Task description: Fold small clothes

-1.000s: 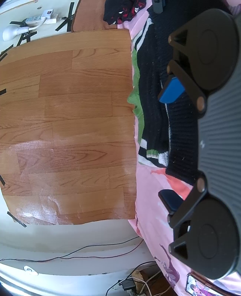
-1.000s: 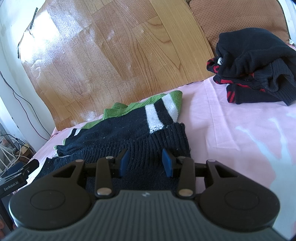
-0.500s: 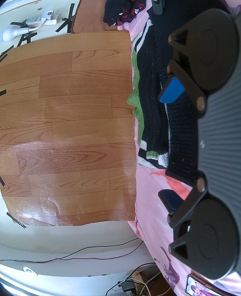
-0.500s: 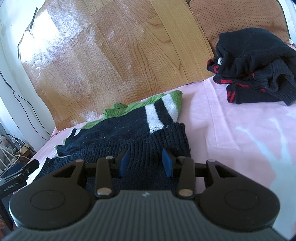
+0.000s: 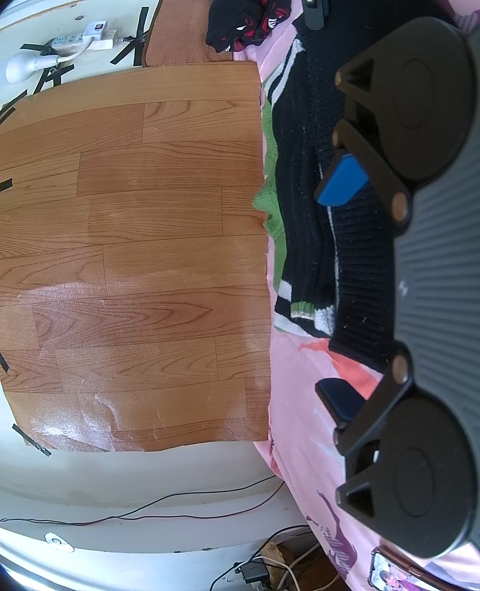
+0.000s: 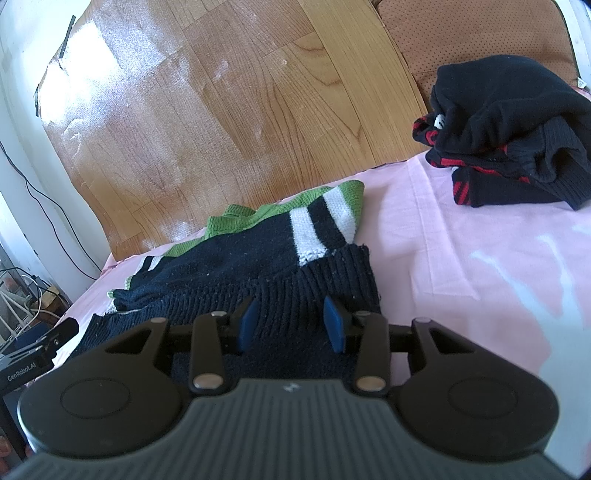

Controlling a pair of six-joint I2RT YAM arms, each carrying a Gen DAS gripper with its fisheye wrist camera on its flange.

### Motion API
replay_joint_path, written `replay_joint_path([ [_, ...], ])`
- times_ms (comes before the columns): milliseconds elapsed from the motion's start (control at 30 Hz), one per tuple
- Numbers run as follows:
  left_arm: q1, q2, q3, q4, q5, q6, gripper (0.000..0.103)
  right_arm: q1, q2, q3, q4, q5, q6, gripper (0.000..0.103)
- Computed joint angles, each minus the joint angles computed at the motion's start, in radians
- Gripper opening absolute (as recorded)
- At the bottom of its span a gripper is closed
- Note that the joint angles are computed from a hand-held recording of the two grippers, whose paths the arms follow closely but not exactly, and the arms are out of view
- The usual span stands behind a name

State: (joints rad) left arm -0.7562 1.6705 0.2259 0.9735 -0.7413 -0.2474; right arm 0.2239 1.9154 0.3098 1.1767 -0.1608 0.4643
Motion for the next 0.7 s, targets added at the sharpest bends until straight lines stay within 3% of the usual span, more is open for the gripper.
replay_joint_path([
  [533, 0.009, -0.006, -0.003, -0.007, 0.02, -0.006, 0.103, 0.0, 0.0, 0.0, 0.0, 0.0, 0.0, 0.043],
  [600, 0.052, -0.085, -0.003, -0.114, 0.114, -0.031, 0.103, -0.004, -0.011, -0.001, -0.015, -0.006, 0.002, 0.043],
  [700, 0.215, -0.31, 0.01, -0.319, 0.408, 0.029, 0.103, -0.04, -0.096, -0.006, -0.101, -0.072, -0.008, 0.043],
])
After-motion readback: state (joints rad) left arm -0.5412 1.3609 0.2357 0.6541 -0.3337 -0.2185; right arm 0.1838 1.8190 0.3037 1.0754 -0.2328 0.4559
